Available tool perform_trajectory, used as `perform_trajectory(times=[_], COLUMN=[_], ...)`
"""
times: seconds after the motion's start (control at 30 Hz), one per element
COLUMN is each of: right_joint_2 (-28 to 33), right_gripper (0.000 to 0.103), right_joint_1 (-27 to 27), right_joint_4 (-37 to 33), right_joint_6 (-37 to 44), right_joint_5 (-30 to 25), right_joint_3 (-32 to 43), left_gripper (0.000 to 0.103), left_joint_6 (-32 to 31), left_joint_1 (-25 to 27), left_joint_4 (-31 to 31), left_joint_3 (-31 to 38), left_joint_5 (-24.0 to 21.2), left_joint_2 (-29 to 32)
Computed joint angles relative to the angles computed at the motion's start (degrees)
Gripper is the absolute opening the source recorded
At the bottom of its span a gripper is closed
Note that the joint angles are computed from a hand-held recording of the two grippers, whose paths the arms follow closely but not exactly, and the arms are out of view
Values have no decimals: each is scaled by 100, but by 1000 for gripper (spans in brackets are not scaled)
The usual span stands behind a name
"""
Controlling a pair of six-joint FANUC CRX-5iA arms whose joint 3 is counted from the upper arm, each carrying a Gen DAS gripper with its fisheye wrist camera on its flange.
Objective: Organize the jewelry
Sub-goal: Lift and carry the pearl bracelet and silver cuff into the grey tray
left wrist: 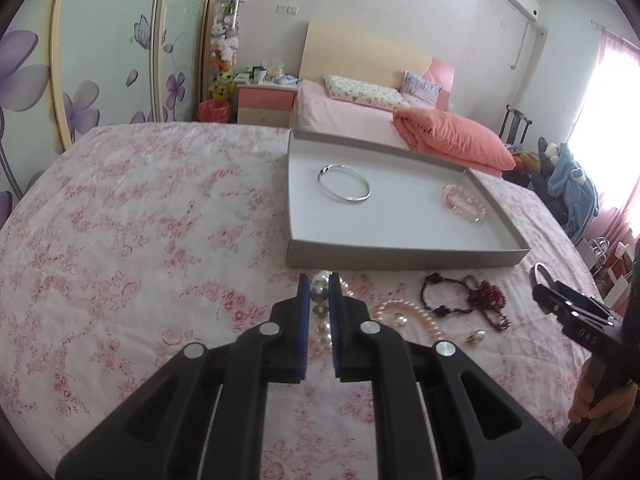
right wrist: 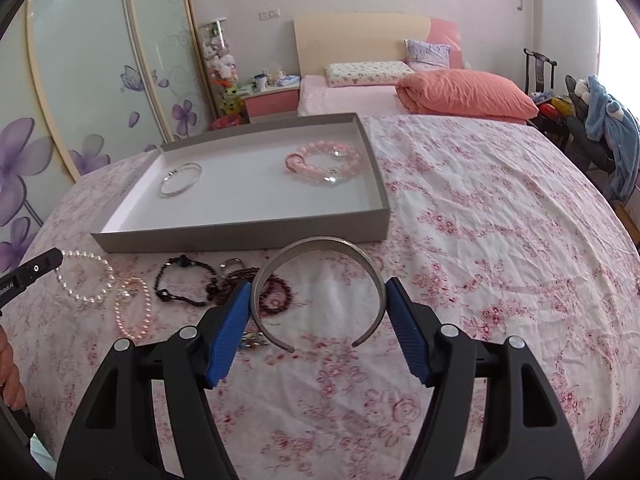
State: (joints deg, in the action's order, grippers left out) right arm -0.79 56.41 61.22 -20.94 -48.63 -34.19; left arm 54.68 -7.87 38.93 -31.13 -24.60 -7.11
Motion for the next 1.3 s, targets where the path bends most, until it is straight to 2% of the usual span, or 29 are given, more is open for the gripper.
perform_trajectory(times=[0.2,0.4,0.57,0.7,0.93,1.03,1.13,1.3], right_joint_2=[26,48,88,117,176,225,283,365], right_gripper=[68,68,68,68,68,68,68,68], right_joint_1=[115,198,243,260,159,73,-57,-245], right_joint_4=[511,888,1251,1527,1944,2059,2183,2366], right_joint_6=[-218,-373,-557,-645,-748,-741,-717,-752], right_joint_5=[-115,-269,-491,-702,-943,-957,-953,-917], right_joint_3=[-26,-32,-20,-18,15,74,151,228], left_gripper=[10,10,10,10,10,10,10,10], left_joint_6=[-341,-460,-353,-117,1093,2036,2760,3531], left_joint_1=[-186,-321,-466,-567,-667,-752,-841,-985], left_joint_4=[395,521,360,0,-1497,-2549,-3316,-4121], left_joint_3=[-164,-228,-234,-173,343,747,1113,1607], left_joint_5=[222,395,648,888,949,841,712,553], left_joint_2=[-215,-356,-474,-530,-409,-281,-132,137])
